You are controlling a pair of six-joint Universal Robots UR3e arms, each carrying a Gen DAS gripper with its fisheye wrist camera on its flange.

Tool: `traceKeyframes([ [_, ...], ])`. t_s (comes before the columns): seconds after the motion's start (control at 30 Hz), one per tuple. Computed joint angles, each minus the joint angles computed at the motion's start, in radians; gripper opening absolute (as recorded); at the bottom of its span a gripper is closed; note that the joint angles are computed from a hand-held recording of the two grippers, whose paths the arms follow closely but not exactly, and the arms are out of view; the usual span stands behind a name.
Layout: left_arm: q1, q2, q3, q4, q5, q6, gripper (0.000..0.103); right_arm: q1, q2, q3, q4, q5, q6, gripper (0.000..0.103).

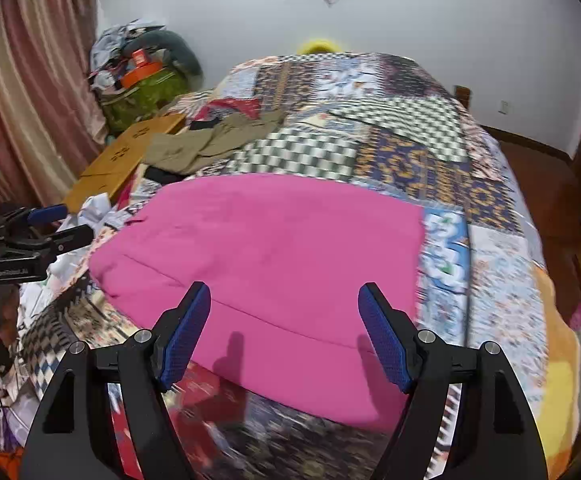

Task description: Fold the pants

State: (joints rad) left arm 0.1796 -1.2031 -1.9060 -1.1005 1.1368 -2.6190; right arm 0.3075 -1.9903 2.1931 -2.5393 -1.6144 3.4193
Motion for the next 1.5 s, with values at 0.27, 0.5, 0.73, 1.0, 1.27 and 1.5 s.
traceKeyframes([
  [0.27, 0.0, -0.082, 0.051, -0.178, 0.001, -0.04, 0.098, 0.069, 0.267, -0.073, -0.097, 0.054, 0.006, 0.073],
  [0.5, 0.144, -0.103, 0.121, -0.556, -0.145, 0.09, 0.098, 0.066, 0.267, -0.041, -0.121, 0.074, -0.039, 0.076],
  [0.73, 0.134, -0.132, 0.129, -0.647, -0.238, 0.103, 0.102, 0.059, 0.268, -0.022, -0.157, 0.087, -0.034, 0.077],
  [1.0, 0.029, -0.217, 0.12, -0.343, -0.214, -0.164, 0.06, 0.054, 0.269, -0.013, -0.174, 0.098, -0.027, 0.077],
  [1.27, 0.011, -0.095, 0.022, -0.132, -0.116, -0.168, 0.026, 0.021, 0.22, 0.037, -0.202, 0.132, -0.008, 0.077],
  [1.5, 0.014, 0.001, -0.025, 0.051, 0.017, -0.12, 0.024, -0.043, 0.019, 0.168, -0.134, 0.101, 0.012, 0.077],
])
